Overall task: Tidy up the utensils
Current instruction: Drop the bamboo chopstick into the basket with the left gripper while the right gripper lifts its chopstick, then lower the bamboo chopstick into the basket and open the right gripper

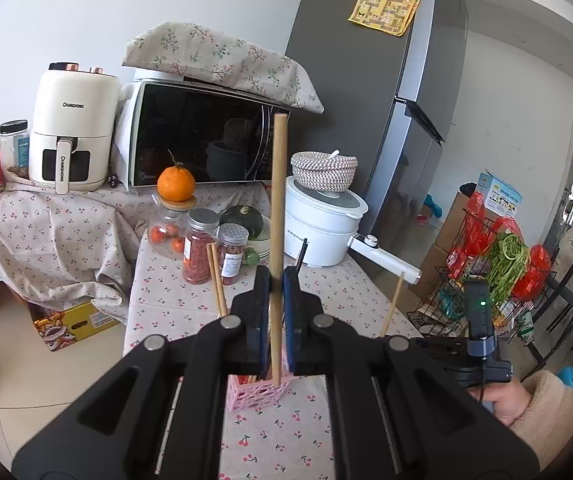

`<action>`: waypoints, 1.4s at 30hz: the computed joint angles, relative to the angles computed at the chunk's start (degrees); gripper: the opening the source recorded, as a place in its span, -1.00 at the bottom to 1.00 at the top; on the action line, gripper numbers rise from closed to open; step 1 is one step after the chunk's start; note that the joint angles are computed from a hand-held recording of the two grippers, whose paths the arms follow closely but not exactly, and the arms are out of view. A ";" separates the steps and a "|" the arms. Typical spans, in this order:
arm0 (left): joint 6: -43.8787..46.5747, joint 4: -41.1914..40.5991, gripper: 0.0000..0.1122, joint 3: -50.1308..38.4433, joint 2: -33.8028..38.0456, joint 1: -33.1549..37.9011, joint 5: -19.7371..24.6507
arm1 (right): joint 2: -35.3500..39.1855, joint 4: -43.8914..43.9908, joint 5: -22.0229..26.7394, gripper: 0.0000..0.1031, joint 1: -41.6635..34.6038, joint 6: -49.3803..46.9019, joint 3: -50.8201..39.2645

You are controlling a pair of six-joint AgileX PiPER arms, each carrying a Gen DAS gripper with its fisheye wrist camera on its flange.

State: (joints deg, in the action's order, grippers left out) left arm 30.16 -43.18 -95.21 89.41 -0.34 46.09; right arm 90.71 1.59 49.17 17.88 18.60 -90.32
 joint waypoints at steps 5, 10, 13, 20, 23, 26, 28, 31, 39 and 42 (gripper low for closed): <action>-0.61 3.40 -0.86 0.10 2.97 -2.48 -5.50 | -1.31 0.48 -0.99 -0.86 -0.30 0.17 -0.09; -4.90 8.51 -0.87 -4.11 8.08 -3.48 -3.50 | -1.94 -0.17 -1.22 -0.86 0.07 0.75 0.10; -6.18 9.62 -0.86 -5.34 9.92 -3.77 -2.10 | -2.57 -0.36 -1.72 -0.86 0.39 1.05 0.34; -9.46 9.71 0.27 -6.14 10.54 -3.33 1.98 | -3.87 1.10 -3.42 -0.87 1.57 1.52 -1.55; -10.28 11.76 0.47 -5.81 9.26 -2.91 4.06 | -3.84 0.93 -4.58 -0.87 2.78 2.51 -3.36; -11.52 13.93 0.61 -4.64 8.22 -2.11 6.25 | -2.92 0.14 -5.70 -0.86 4.20 4.01 -5.54; -12.16 15.42 0.71 -3.39 7.60 -1.71 7.47 | -1.99 -1.09 -6.38 -0.86 5.26 5.44 -6.97; -13.55 18.91 0.81 -1.69 7.02 -2.01 9.01 | -0.57 -3.60 -7.72 -0.86 6.76 7.77 -8.75; -13.68 24.07 0.82 3.03 5.41 -2.83 7.28 | 3.86 -9.79 -11.12 -0.86 9.03 12.40 -11.63; -14.15 23.33 0.82 3.04 5.51 -2.25 7.18 | 6.14 -11.31 -9.05 -0.86 9.84 12.82 -13.68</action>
